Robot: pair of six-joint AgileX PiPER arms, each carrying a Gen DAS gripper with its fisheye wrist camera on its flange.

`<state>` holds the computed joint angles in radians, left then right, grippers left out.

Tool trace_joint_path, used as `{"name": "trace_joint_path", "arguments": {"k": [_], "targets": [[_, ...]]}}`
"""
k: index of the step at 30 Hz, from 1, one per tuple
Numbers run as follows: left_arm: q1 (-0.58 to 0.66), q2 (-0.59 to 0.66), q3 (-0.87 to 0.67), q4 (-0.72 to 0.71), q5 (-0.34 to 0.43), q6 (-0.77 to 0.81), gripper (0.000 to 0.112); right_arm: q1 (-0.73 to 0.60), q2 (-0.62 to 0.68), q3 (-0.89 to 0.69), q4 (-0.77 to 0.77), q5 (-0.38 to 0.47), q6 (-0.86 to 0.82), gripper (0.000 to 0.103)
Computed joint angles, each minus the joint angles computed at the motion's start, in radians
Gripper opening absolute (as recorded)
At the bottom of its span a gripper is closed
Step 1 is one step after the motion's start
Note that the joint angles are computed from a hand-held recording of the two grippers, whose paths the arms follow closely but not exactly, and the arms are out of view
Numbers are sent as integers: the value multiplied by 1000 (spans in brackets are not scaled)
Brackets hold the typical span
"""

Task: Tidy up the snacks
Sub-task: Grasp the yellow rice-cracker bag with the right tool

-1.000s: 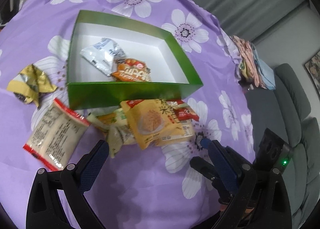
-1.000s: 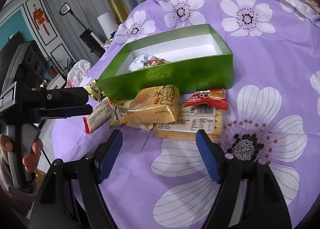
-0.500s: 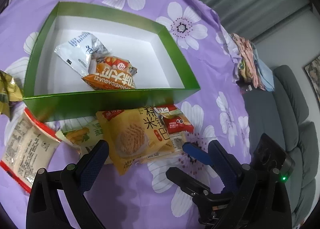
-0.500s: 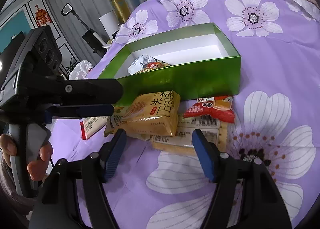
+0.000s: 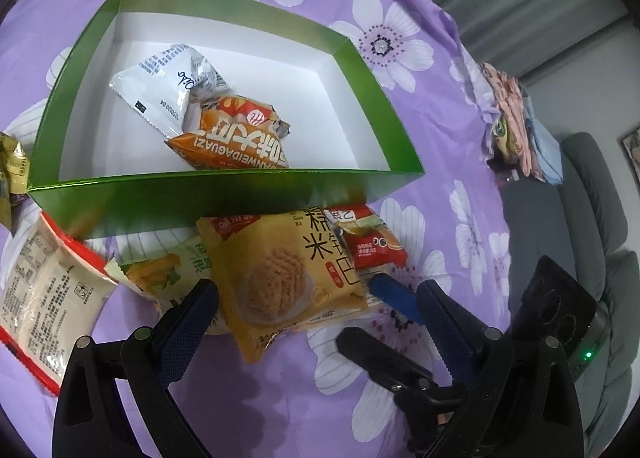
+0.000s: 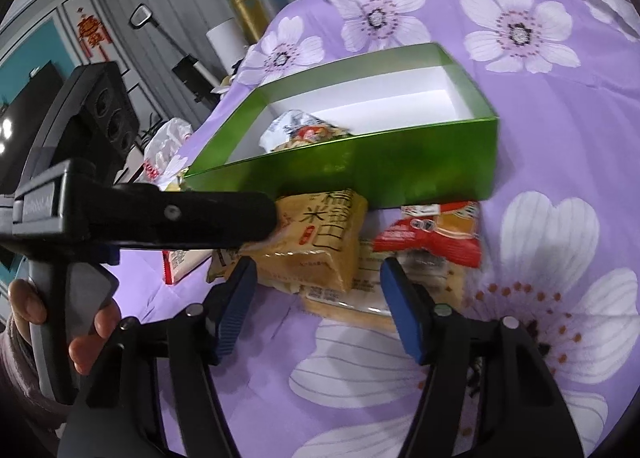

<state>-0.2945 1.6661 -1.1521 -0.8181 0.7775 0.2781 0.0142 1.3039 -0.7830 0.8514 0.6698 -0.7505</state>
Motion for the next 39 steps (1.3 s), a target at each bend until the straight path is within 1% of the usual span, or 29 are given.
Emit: {"name": "trace_joint_path", "arguments": {"k": [4, 5, 7, 8, 9, 10, 12, 14, 15, 19, 24, 31, 36, 39], "targets": [[2, 27, -22, -6, 3, -11, 99, 26, 37, -23, -17, -13, 5, 53], [2, 32, -25, -6, 2, -11, 98, 32, 39, -24, -26, -18, 8, 53], [0, 38, -27, 1, -8, -24, 94, 43, 41, -27, -42, -26, 10, 50], [-1, 40, -25, 2, -15, -30, 89, 43, 39, -26, -44, -26, 8, 49], [-2, 42, -20, 5, -23, -37, 83, 42, 37, -22, -47, -31, 5, 46], [-2, 44, -17, 7, -26, -41, 80, 38, 38, -21, -48, -33, 1, 42], [-1, 46, -10, 13, -36, -50, 70, 26, 41, -15, -38, -27, -12, 39], [3, 49, -7, 7, -35, -48, 66, 27, 39, -7, -34, -30, -14, 37], [3, 48, -5, 9, -36, -48, 64, 31, 37, -2, -33, -36, -15, 33], [-6, 40, 3, 24, -46, -55, 62, 56, 16, 16, -30, -59, -14, 25], [-22, 6, 25, 53, -62, -69, 62, 50, -9, 37, -10, -51, -26, 22], [-75, -72, 61, 161, -89, -145, 62, 57, -81, 65, -32, -38, 17, 22], [-101, -127, 92, 190, -108, -169, 62, 50, -121, 61, -45, -11, 37, 22], [-124, -152, 96, 229, -120, -207, 62, 70, -143, 60, -79, -16, 73, 22]]}}
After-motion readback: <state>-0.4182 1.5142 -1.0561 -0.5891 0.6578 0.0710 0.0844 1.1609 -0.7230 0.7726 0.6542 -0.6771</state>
